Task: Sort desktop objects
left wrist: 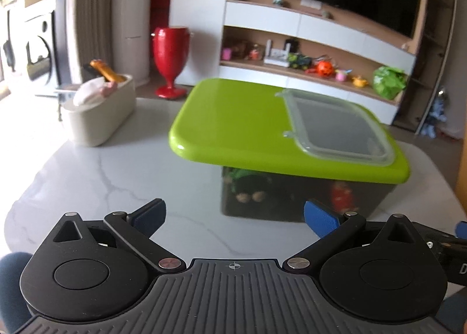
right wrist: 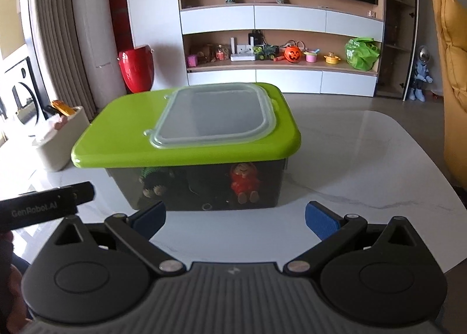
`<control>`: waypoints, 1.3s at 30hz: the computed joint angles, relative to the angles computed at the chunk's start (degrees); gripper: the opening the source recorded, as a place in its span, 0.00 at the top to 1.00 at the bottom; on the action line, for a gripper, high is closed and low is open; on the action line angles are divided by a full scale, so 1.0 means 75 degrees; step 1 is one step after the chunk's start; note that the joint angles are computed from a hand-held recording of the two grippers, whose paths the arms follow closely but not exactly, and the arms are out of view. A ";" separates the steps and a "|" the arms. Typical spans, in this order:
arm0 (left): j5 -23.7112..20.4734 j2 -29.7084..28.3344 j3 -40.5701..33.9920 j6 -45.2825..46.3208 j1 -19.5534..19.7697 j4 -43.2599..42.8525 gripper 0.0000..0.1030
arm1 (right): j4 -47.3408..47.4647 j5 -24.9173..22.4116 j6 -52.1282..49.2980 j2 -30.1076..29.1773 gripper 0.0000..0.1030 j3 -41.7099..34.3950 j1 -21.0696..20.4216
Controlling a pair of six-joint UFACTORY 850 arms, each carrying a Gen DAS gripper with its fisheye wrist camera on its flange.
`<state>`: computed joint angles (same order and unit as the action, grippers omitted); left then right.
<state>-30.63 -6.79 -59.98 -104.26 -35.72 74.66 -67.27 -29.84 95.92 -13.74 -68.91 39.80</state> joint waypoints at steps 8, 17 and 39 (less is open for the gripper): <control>-0.0473 0.0158 0.0443 -0.1465 -0.0313 0.2311 0.00 | 0.0767 0.0765 -0.0150 0.0020 0.00 0.0197 -0.0362; -0.1132 -0.0057 0.0187 -0.0520 -0.0498 0.1188 0.00 | 0.0549 0.0796 -0.0085 0.0154 0.00 0.0388 -0.0307; -0.0313 0.0008 0.0187 -0.0146 -0.0259 0.0295 0.00 | 0.0828 0.0703 -0.0680 0.0163 0.00 0.0456 -0.0322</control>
